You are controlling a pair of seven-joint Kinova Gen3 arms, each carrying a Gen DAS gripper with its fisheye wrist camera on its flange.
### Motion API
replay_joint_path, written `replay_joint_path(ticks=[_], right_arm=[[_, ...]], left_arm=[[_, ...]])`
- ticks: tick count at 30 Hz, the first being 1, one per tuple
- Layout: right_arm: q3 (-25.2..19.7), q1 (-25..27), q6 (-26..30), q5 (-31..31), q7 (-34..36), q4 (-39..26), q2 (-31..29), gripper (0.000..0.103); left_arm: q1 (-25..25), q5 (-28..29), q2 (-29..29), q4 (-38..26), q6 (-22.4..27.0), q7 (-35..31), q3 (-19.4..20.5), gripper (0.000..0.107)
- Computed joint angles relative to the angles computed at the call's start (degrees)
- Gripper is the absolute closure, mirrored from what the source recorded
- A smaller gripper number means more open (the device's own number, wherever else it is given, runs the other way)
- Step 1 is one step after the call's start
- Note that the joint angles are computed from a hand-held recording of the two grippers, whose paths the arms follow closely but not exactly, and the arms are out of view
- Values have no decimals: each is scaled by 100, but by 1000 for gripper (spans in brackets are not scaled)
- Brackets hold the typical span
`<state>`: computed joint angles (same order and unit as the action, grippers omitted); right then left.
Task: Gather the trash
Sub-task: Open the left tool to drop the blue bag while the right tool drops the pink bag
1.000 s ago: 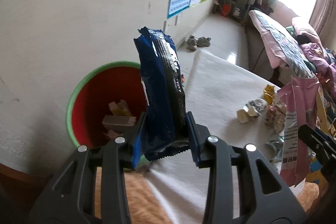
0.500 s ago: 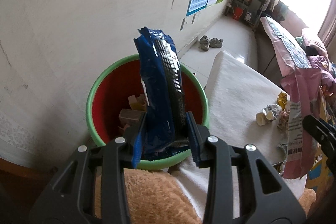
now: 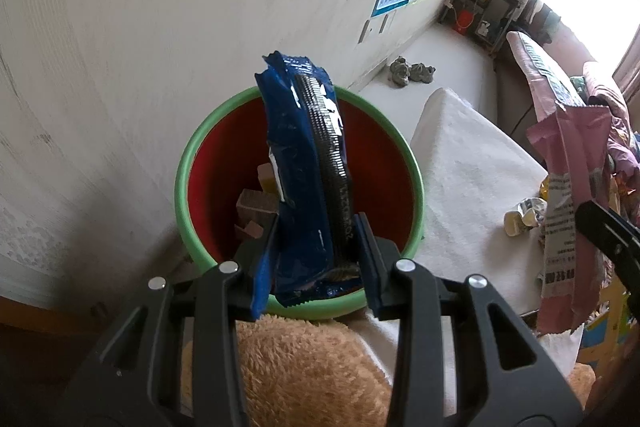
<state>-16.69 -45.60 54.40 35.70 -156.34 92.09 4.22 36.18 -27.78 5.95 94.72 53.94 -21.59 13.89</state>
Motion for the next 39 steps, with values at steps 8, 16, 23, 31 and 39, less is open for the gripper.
replay_joint_path(ticks=[8, 16, 23, 31, 39], right_arm=[[130, 79, -389, -275, 288, -178, 215, 65], [357, 75, -600, -647, 747, -562, 597, 65], [516, 33, -703, -978, 1095, -744, 815, 65], [624, 46, -829, -1276, 1326, -807, 925, 64], [689, -12, -862, -1304, 1388, -831, 972, 63]], left_arm=[[-243, 451, -42, 148, -239, -232, -64, 72], [-424, 735, -23, 219, -375, -446, -133, 72], [-521, 892, 10, 242, -440, -463, -183, 72], [-555, 993, 38, 261, -475, -510, -196, 72], [-582, 1056, 65, 243, -473, -592, -222, 67]])
